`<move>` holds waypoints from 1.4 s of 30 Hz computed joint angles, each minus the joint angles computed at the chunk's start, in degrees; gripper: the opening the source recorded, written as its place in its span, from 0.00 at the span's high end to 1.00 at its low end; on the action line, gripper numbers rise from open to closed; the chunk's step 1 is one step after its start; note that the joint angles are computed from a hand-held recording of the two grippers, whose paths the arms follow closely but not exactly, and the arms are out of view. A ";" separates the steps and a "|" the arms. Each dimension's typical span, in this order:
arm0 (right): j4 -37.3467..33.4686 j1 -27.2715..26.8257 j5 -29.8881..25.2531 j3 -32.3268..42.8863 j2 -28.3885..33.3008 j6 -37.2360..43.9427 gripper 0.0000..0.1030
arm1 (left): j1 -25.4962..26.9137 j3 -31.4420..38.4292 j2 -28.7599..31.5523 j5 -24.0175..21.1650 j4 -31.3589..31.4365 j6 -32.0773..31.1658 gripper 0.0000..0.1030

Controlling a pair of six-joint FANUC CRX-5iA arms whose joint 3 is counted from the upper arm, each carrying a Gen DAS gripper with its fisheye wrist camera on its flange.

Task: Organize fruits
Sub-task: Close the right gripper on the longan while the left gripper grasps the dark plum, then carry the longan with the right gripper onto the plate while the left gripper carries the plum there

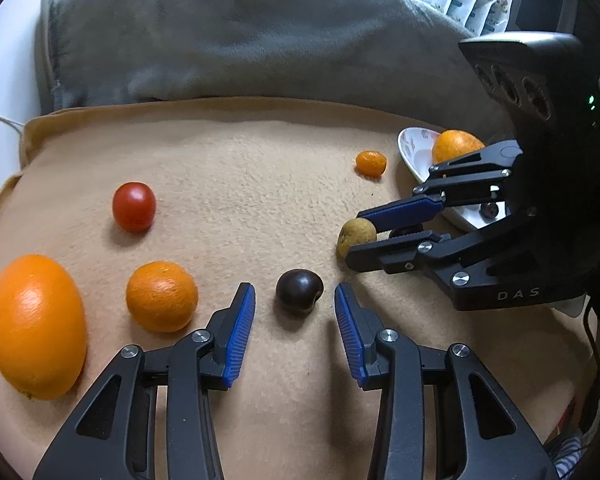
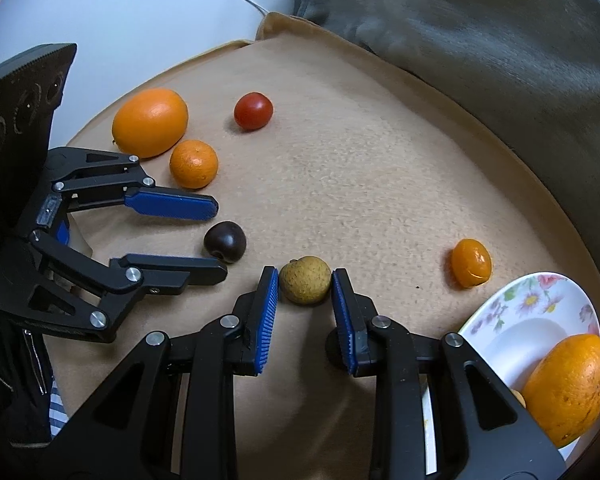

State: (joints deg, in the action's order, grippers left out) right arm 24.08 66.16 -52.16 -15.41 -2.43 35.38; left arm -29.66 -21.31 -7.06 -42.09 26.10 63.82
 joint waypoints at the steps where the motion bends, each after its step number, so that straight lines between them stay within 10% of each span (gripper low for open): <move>1: 0.08 0.00 0.05 -0.06 -0.04 -0.15 0.72 | -0.06 0.15 0.16 -0.10 -0.15 0.05 0.61; 11: 0.28 0.17 0.44 -0.17 -0.02 -0.65 0.72 | -1.04 2.34 1.98 -0.15 -2.99 2.03 0.78; 42: 17.57 9.90 -6.28 -9.63 -11.12 -26.35 0.72 | -2.07 -0.97 -5.66 3.38 1.23 0.08 0.79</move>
